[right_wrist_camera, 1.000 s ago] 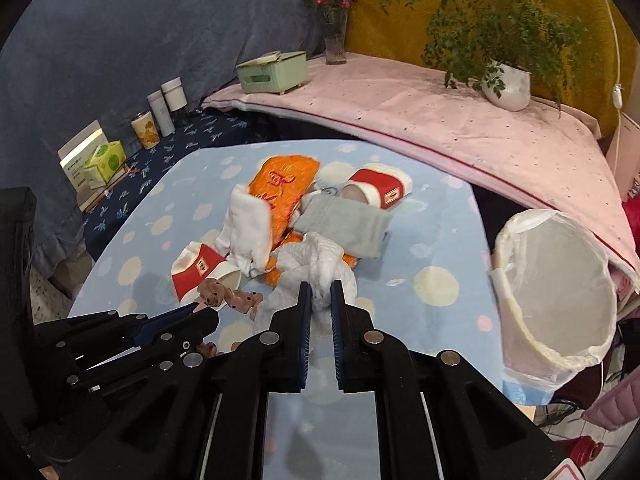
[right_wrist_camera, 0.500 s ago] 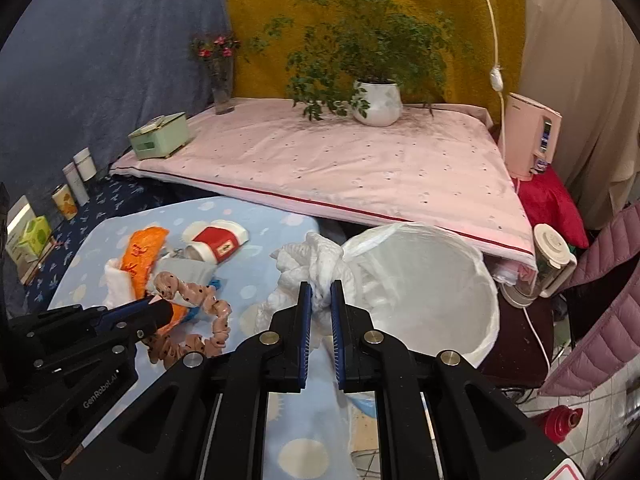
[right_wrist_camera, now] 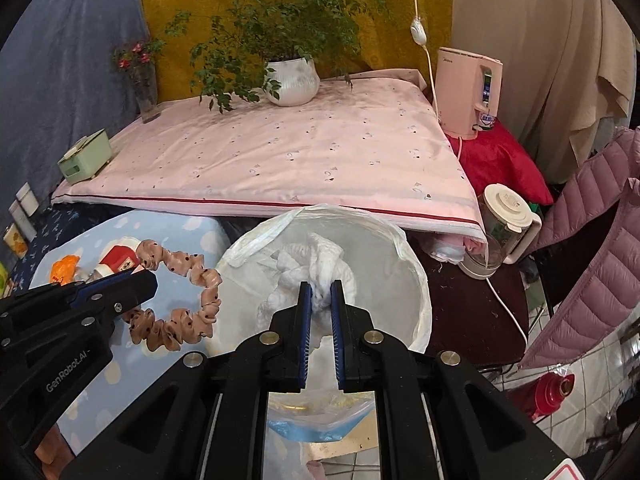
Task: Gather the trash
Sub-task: 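Carry the bracelet with the left tool while the right tool grasps white tissue, then open both tools over the bin, dropping bracelet and tissue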
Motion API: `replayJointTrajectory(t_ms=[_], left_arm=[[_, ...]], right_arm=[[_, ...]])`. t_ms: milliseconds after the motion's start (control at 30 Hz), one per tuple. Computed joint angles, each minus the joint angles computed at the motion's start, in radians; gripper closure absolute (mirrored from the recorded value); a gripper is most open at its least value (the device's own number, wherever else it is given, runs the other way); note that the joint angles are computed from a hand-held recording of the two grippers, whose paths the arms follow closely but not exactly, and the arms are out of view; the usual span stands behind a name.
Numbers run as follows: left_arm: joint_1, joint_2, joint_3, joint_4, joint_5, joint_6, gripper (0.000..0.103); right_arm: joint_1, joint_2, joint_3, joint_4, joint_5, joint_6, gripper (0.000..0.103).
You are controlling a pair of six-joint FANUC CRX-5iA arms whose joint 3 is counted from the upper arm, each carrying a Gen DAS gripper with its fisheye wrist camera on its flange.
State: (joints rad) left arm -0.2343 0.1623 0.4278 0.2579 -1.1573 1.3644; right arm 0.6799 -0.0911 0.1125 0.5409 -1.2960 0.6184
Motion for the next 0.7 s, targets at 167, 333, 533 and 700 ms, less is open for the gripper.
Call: replayJointTrajectory(t_ms=[167,333,533,700], left_arm=[[-0.022,0.057,0.049,0.003,-0.004,0.000,0.095],[-0.026,0.087,0.072,0.012,-0.003,-0.003,0.093],[-0.027,0.096,0.078,-0.007,0.017,0.014,0.073],[-0.019,0.093,0.079,-0.025,0.028,0.046,0.055]], right_arm=[[-0.033,0.018,0.003,-0.022,0.008,0.002,0.094],[-0.062,0.039,0.016,-0.052,0.027,0.010,0.093],[-0.073,0.063,0.026,-0.048,0.043,-0.006,0.089],[-0.069,0.070,0.032,-0.028,0.040,-0.029,0.076]])
